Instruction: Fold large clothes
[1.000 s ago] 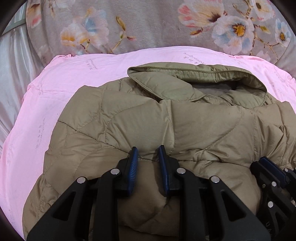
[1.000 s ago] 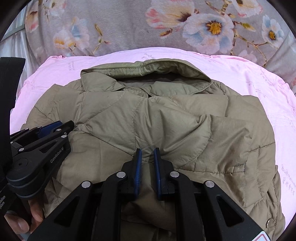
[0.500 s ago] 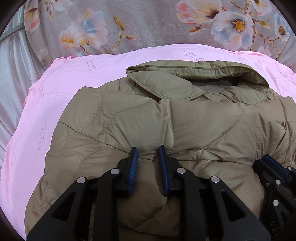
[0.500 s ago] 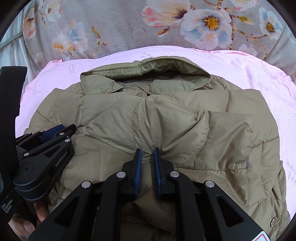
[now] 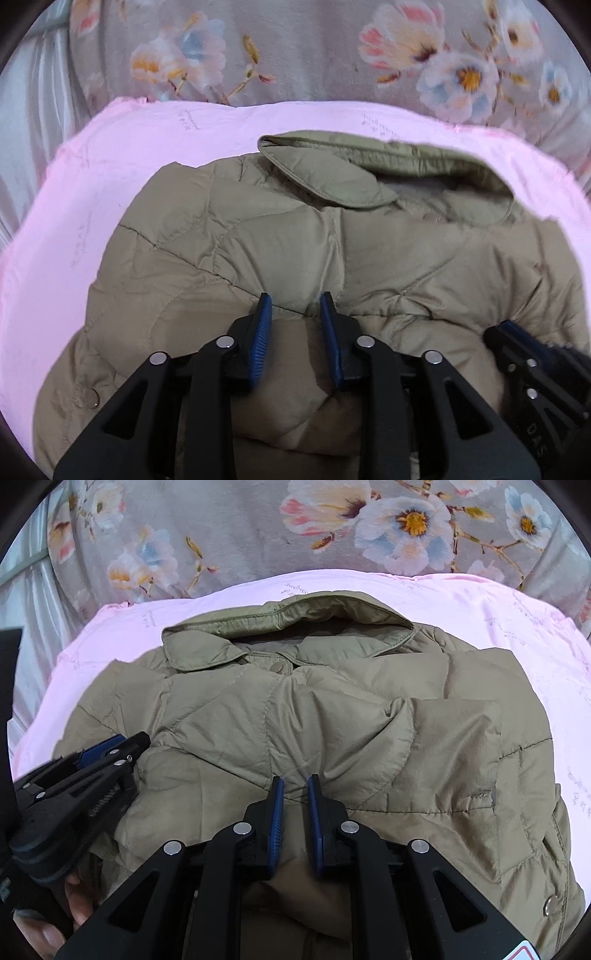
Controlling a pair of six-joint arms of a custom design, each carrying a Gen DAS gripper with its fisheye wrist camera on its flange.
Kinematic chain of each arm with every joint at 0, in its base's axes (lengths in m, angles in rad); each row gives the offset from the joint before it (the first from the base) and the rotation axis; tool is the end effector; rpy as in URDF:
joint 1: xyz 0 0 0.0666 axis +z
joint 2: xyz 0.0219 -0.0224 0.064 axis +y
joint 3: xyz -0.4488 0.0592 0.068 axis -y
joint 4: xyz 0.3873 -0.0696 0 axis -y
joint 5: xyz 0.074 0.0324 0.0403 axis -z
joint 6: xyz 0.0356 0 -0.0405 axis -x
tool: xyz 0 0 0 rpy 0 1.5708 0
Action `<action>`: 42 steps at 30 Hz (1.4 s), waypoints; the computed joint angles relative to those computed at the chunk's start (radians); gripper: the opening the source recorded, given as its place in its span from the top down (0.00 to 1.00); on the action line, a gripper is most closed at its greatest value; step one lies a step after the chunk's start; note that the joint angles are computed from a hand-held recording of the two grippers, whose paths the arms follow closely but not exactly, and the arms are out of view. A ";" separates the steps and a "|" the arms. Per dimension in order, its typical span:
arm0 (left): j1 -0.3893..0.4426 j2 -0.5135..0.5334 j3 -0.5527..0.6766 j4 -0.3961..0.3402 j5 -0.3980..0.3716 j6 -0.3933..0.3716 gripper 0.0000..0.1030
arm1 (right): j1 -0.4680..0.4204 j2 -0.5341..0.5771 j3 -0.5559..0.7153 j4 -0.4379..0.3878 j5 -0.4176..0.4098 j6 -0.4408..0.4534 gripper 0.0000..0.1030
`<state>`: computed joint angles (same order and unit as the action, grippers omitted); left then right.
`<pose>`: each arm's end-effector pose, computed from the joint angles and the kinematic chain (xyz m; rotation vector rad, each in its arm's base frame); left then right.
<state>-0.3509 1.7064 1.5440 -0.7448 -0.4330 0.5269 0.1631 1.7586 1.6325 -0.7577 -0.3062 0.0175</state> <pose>0.5661 -0.1917 0.4196 -0.3863 2.3394 0.1246 0.6151 0.1117 0.4265 -0.3547 2.4219 0.4397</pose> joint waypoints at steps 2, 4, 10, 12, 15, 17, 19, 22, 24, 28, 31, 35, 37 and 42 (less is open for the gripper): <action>0.021 -0.023 -0.008 0.019 0.034 0.028 0.65 | -0.030 0.014 0.048 -0.009 -0.079 -0.032 0.59; 0.042 -0.030 0.015 0.024 0.058 0.021 0.53 | -0.053 0.016 0.072 0.057 -0.083 -0.094 0.39; 0.132 0.104 0.273 -0.114 0.252 0.044 0.35 | -0.114 0.226 0.406 -0.111 -0.119 -0.279 0.34; 0.158 0.172 0.359 -0.185 0.335 0.067 0.35 | -0.123 0.300 0.510 -0.207 -0.144 -0.316 0.34; 0.189 0.230 0.404 -0.212 0.469 0.132 0.35 | -0.114 0.354 0.582 -0.263 -0.179 -0.285 0.32; 0.188 0.228 0.394 -0.175 0.483 0.143 0.49 | -0.091 0.379 0.638 -0.308 -0.190 -0.195 0.38; 0.183 0.229 0.400 -0.158 0.513 0.124 0.71 | -0.066 0.385 0.659 -0.342 -0.193 -0.141 0.58; 0.167 0.230 0.425 -0.167 0.467 0.087 0.90 | -0.051 0.321 0.570 -0.240 -0.192 -0.127 0.96; 0.154 0.210 0.408 -0.156 0.414 0.049 0.92 | -0.058 0.272 0.498 -0.161 -0.205 -0.125 0.97; 0.133 0.218 0.378 -0.179 0.292 -0.035 0.93 | -0.053 0.277 0.464 -0.184 -0.039 -0.037 0.97; 0.125 0.221 0.324 -0.145 0.265 -0.050 0.93 | -0.067 0.300 0.451 -0.198 -0.070 -0.057 0.98; 0.107 0.226 0.312 -0.121 0.191 -0.085 0.92 | -0.059 0.296 0.425 -0.168 -0.043 -0.048 0.99; 0.107 0.228 0.311 -0.119 0.186 -0.088 0.92 | -0.056 0.303 0.429 -0.170 -0.043 -0.049 0.99; 0.115 0.214 0.292 -0.099 0.201 -0.067 0.87 | -0.081 0.297 0.422 -0.178 -0.126 -0.092 0.98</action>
